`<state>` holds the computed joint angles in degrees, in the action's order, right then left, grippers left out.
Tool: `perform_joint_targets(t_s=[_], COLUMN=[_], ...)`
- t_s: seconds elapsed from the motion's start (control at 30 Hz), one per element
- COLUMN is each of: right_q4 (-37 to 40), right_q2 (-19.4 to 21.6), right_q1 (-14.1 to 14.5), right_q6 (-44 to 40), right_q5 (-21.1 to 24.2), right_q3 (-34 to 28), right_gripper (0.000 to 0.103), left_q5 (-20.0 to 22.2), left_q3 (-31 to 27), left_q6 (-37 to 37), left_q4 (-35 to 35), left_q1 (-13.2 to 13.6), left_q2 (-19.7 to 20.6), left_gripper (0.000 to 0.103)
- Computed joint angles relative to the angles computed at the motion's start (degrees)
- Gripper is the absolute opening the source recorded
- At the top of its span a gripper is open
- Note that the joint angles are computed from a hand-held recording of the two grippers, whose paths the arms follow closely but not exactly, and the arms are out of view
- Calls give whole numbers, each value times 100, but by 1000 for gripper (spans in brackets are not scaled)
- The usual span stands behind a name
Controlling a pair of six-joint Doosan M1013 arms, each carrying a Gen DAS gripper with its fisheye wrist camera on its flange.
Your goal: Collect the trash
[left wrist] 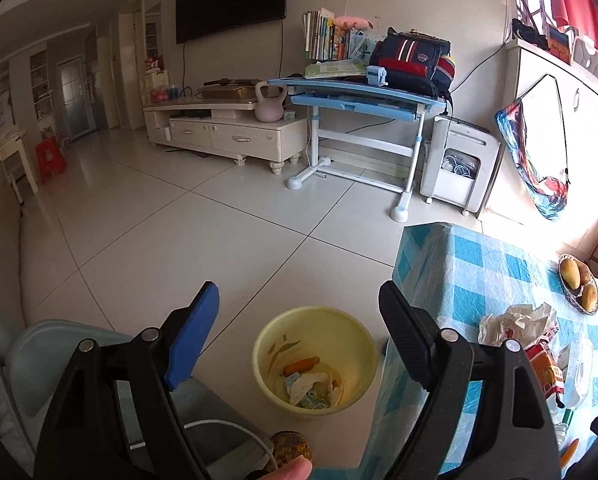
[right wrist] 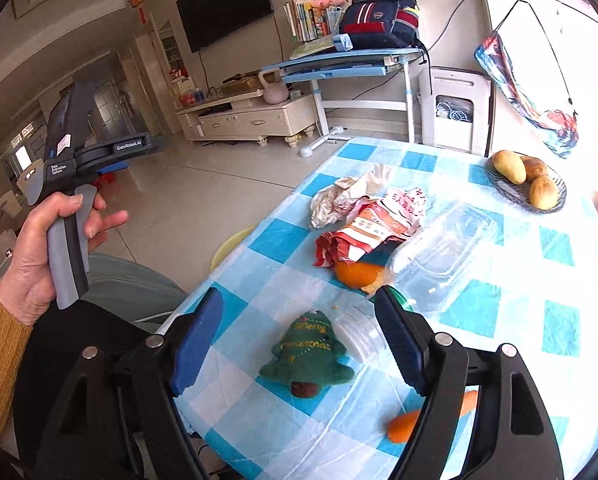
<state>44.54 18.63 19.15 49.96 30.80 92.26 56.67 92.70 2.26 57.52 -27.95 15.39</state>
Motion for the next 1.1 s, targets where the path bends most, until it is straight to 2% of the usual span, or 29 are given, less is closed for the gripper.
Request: perform_joint_targets(t_s=[0.23,0.5,0.73,1.1], right_q4=[-281,-58,-149,-560], right_q2=[-231,-434,-493,-478], right_q1=[-211,-356,-434,-395], right_q6=[710,681,898,1316], right_q5=[-405,-641,-854,-752], right_q3=[400,834,950,989], right_gripper=[75,76,76,76], left_q5=[-41,20,-61,-209], left_q3=[123,110,113,148], left_q6=[-210,277,472,559], left_q4=[182,338,400,380], left_q1=[-335,-652,-734,-741], left_q2=[-77,12,9,-22], left_gripper=[84,85,87,88])
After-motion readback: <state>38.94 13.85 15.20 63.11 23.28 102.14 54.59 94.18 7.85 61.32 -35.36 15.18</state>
